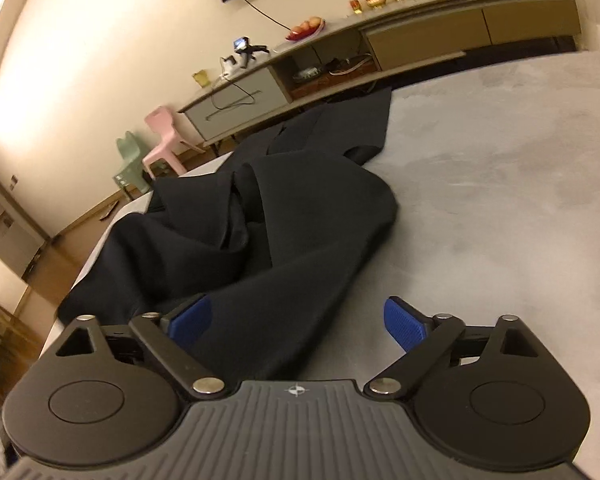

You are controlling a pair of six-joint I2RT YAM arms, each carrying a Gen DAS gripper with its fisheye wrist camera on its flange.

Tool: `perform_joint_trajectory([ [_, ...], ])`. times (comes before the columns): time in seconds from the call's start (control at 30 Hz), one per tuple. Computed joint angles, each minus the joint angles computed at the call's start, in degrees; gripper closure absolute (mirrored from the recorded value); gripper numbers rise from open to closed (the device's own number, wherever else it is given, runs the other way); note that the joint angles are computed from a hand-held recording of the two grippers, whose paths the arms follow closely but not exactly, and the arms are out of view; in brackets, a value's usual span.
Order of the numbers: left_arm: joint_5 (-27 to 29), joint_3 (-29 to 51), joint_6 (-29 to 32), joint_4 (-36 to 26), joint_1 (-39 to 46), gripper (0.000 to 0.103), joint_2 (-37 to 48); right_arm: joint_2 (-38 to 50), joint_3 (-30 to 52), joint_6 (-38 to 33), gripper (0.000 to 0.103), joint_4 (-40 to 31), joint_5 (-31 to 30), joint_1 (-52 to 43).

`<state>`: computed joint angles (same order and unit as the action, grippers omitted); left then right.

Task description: Fold clothes

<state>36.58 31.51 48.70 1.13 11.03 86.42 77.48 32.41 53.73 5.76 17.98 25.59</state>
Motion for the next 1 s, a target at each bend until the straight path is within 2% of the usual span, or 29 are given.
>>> perform_joint_trajectory([
  [0.03, 0.42, 2.1, -0.89, -0.51, 1.51, 0.08, 1.37, 2.75, 1.93, -0.14, 0.083, 0.6, -1.81, -1.21],
  [0.07, 1.54, 4.75, -3.91, -0.99, 3.04, 0.089, 2.18, 3.28, 3.74, 0.19, 0.097, -1.43, -2.23, -1.34],
  [0.13, 3.71, 9.63, -11.6, -0.25, 7.18, 0.089, 2.72, 2.36, 4.44, 0.0, 0.103, -2.85, 1.71, -0.21],
  [0.2, 5.46, 15.22, -20.23, 0.67, 10.93, 0.089, 4.21, -6.29, 1.74, 0.38, 0.103, -4.57, 8.97, 3.64],
  [0.23, 8.28, 19.21, -23.98, -1.05, 13.85, 0.09, 6.0, -12.37, 0.43, 1.56, 0.103, -7.18, 13.0, 6.95],
  [0.27, 10.05, 23.14, -27.87, -1.87, 15.65, 0.095, 8.32, -17.98, -0.13, 2.95, 0.103, -10.71, 17.8, 11.44],
  [0.33, 11.69, 30.09, -32.59, -4.38, 17.01, 0.095, 12.61, -25.06, 1.57, 7.8, 0.103, -20.73, 29.47, 24.97],
  [0.4, 10.27, 35.61, -32.83, -9.35, 15.54, 0.095, 16.4, -23.25, 6.31, 16.03, 0.103, -32.33, 36.12, 37.28],
  [0.43, 9.6, 38.02, -32.9, -11.77, 14.83, 0.094, 18.16, -20.0, 9.07, 20.47, 0.102, -38.7, 36.89, 40.54],
  [0.5, 10.79, 39.1, -29.61, -17.13, 15.78, 0.093, 19.89, -13.45, 13.44, 27.32, 0.097, -50.05, 35.79, 44.44],
  [0.57, 12.21, 38.44, -27.39, -19.29, 16.11, 0.085, 19.7, -9.23, 16.42, 34.05, 0.073, -59.38, 35.64, 45.75],
  [0.6, 12.68, 36.79, -26.8, -18.53, 16.19, 0.084, 18.68, -9.5, 16.92, 36.35, 0.04, -61.84, 36.44, 44.78],
  [0.63, 13.26, 35.58, -26.1, -17.88, 16.55, 0.084, 18.06, -11.25, 16.95, 38.5, 0.012, -63.51, 38.19, 43.96],
  [0.67, 14.08, 34.55, -25.15, -17.76, 17.23, 0.084, 17.55, -13.56, 16.85, 38.99, 0.006, -64.0, 40.28, 42.69],
  [0.73, 16.29, 35.37, -23.25, -20.91, 18.81, 0.084, 18.53, -17.36, 16.33, 25.64, 0.005, -55.68, 38.29, 32.71],
  [0.83, 17.38, 37.15, -22.65, -24.35, 18.31, 0.084, 20.75, -14.44, 17.95, 4.14, 0.004, -40.35, 27.65, 14.97],
  [0.9, 18.14, 37.23, -20.87, -26.66, 18.92, 0.087, 20.83, -5.95, 21.71, -5.1, 0.003, -33.25, 18.64, 4.66],
  [1.0, 18.32, 36.92, -19.93, -27.4, 18.43, 0.088, 20.53, 9.93, 31.81, -12.68, 0.003, -28.32, 8.04, -4.82],
])
